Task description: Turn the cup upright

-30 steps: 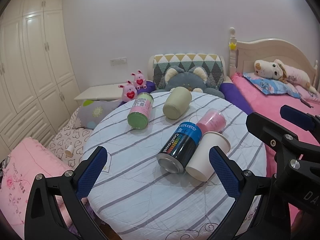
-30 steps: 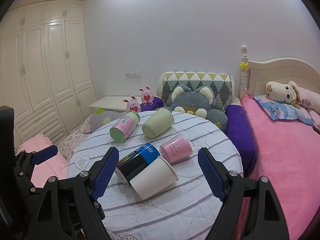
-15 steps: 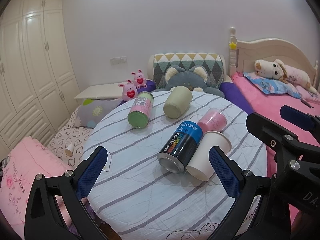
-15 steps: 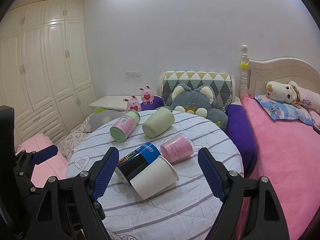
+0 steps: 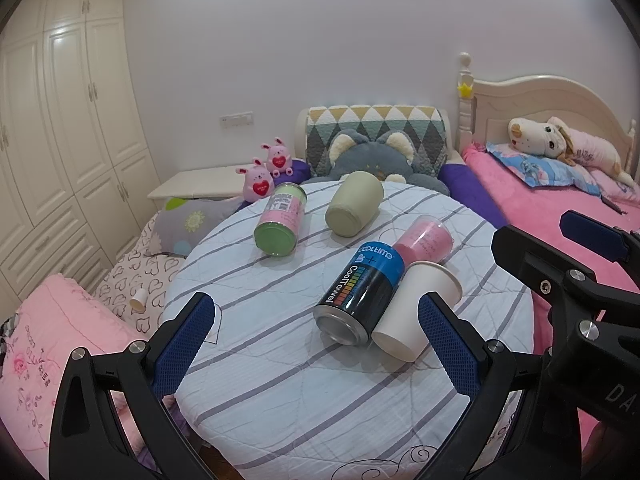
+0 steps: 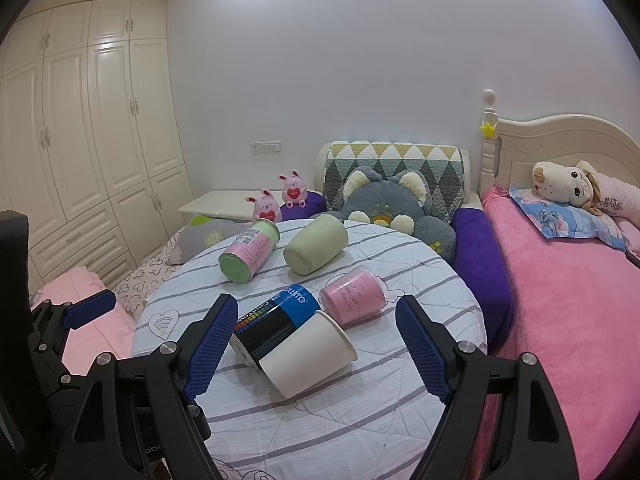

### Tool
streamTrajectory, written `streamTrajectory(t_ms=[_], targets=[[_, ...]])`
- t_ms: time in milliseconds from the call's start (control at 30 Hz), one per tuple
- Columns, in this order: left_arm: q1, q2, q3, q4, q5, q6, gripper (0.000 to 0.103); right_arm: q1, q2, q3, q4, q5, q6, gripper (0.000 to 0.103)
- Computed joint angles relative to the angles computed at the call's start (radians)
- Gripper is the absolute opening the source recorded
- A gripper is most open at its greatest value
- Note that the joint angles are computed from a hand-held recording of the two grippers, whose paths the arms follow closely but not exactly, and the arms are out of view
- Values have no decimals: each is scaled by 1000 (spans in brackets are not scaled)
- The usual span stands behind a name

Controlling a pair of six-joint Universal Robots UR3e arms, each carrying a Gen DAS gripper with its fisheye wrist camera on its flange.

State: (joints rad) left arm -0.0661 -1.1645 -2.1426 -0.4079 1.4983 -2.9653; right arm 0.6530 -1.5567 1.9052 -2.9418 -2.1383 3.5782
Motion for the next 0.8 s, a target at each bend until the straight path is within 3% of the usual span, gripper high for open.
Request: streamTrajectory(t_ms=[800], targets=[[-55, -61, 41, -14, 43, 0, 103, -49, -35, 31, 21, 28, 14, 83]])
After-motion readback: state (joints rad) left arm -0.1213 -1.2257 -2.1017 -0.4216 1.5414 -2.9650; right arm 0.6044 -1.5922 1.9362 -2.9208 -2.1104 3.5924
